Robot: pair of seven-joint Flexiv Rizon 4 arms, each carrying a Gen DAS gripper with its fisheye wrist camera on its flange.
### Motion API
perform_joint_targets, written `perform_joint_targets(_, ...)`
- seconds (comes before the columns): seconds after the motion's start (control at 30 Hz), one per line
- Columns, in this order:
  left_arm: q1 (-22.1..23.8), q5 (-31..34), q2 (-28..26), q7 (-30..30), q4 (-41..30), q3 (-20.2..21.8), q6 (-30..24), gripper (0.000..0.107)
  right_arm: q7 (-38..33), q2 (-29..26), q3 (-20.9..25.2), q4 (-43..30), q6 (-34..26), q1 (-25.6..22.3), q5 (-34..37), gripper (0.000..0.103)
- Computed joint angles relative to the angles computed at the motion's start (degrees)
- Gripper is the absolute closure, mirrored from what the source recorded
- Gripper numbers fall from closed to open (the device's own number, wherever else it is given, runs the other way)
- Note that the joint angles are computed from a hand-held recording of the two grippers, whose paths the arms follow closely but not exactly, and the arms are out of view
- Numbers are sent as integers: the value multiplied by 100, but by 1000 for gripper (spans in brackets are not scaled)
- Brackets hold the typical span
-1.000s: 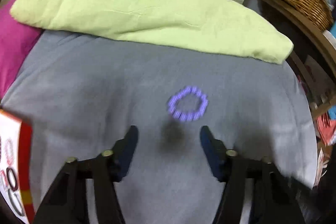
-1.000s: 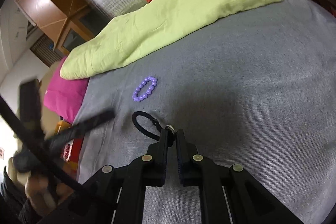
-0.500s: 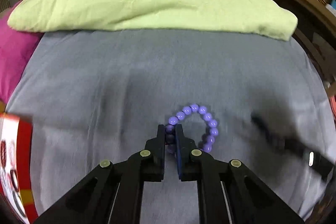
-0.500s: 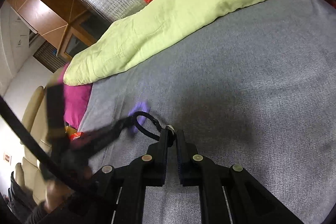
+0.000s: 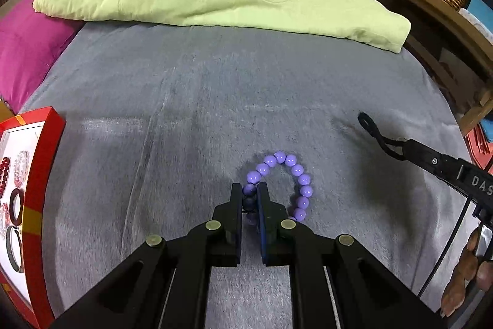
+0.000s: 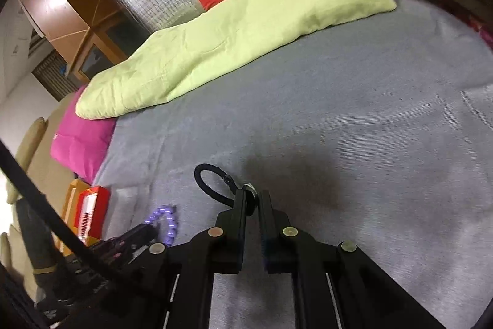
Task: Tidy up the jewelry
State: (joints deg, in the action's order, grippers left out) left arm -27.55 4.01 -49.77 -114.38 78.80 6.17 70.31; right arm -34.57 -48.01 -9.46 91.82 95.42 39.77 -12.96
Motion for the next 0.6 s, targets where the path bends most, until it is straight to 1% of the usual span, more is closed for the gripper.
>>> perform_joint_targets(0.07,-1,-4,23,-3,40,-23,34,97,106,75,-465,180,-101,350,14,94)
perform_joint_targets(0.13,-22,3,55,-18,79,-16,68,97,163,101,-580,236,-179,425,-18,94)
perform_joint_targets(0.23,-82,50,118,-51,142,37,123,97,308,125,-951,329,-358,694,-144,94)
perform_joint_targets(0.43,-162,140,169,-134,122,142,139,97,468,126,-942,324,-495,655,-416,94)
perform_joint_targets(0.6,-183,206,229,-210,192,178,166,97,622,150,-1089,399,-500,752,-571,94)
